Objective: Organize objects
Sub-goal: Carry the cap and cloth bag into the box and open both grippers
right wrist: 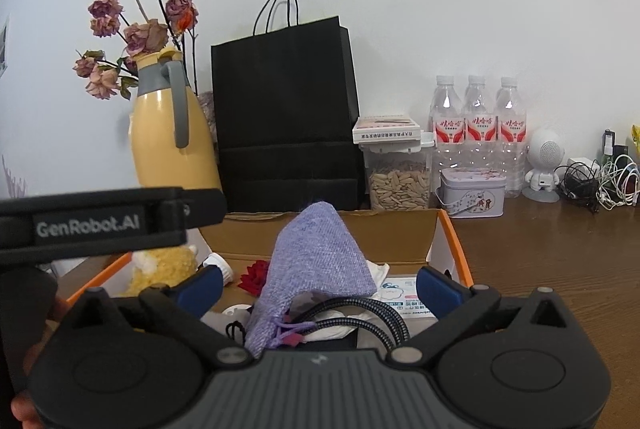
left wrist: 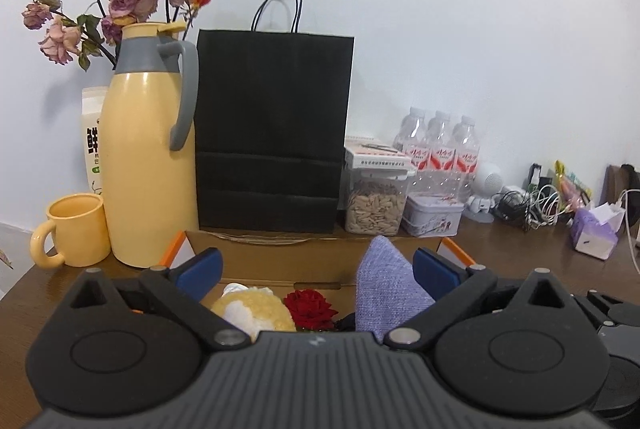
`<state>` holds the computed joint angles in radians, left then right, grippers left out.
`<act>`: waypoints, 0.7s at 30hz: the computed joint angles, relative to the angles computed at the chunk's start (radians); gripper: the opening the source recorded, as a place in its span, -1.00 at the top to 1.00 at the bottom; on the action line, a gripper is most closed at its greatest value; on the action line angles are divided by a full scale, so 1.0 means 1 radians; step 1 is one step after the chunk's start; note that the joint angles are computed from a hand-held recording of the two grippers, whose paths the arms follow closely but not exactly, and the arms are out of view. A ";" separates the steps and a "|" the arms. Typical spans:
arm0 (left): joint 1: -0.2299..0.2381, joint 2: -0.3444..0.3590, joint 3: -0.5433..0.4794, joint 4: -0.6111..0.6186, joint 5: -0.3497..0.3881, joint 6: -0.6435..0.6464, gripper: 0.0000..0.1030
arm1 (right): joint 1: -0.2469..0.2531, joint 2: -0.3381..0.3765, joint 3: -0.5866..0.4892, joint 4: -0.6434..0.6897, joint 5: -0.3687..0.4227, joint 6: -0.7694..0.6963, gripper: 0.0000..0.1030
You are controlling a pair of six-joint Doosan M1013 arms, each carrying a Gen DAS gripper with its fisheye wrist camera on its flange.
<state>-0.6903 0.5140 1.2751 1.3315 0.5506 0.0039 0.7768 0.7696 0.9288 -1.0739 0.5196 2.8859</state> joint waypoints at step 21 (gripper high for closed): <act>-0.042 -0.144 0.201 0.140 0.028 -0.144 -1.00 | 0.044 -0.087 0.150 -0.120 -0.013 0.065 -1.00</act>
